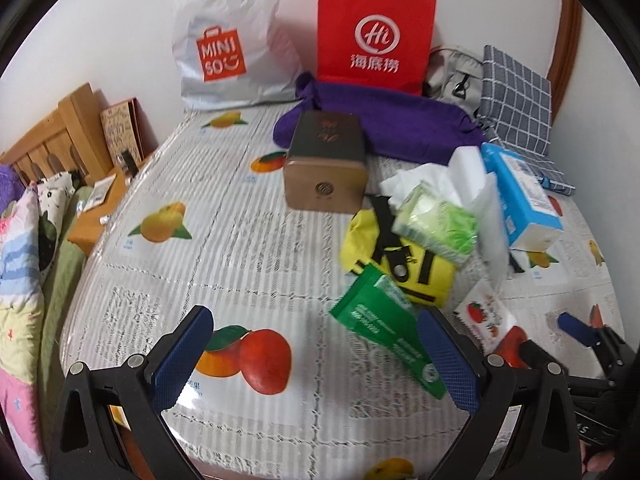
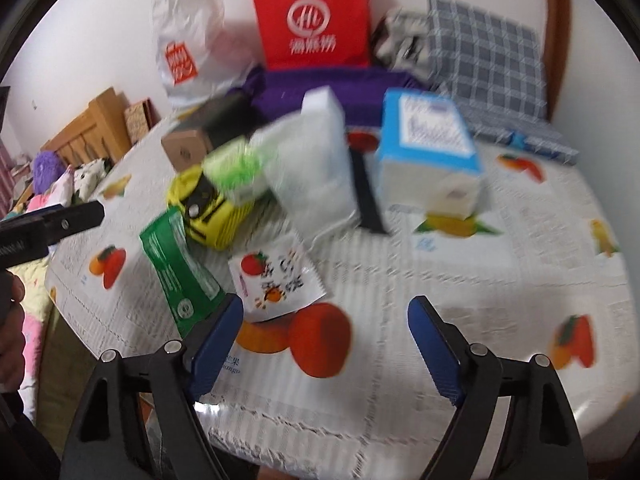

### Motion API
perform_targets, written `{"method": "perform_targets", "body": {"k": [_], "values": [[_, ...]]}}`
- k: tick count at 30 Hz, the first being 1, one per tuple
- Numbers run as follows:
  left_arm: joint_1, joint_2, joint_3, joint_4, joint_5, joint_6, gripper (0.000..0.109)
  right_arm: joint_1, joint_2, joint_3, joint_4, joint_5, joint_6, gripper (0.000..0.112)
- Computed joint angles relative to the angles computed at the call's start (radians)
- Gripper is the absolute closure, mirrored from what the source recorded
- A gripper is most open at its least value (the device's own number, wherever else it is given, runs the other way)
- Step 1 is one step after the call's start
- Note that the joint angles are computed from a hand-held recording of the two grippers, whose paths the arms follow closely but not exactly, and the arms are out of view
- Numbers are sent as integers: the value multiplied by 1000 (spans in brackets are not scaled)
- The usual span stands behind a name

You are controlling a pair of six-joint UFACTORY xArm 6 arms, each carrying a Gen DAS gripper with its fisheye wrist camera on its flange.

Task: Organize soft objects
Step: 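Grasp the green packet with the left tool while the right tool grasps the white tomato-print packet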

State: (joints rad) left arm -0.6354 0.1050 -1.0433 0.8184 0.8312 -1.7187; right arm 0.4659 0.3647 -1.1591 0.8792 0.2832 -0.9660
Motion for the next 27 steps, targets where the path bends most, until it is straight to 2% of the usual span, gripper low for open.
{"method": "perform_targets", "body": {"k": [5,13,17,22,27], "values": [[34,-6,41,9,-56,-16,6,17,76,-58,-37,28,12,28],[67,1,68,8,-114,-7,6,66,154,-96,-161,-75,96,26],[76,10,71,5,-133,-2,6,81,172,-110,-142,-108,89,27],[82,24,65,-11,-147,14,6,78,169,-121,-90,-95,18,55],[82,36,56,-26,-152,28,6,51,129,-98,-1,-18,-92,67]]}}
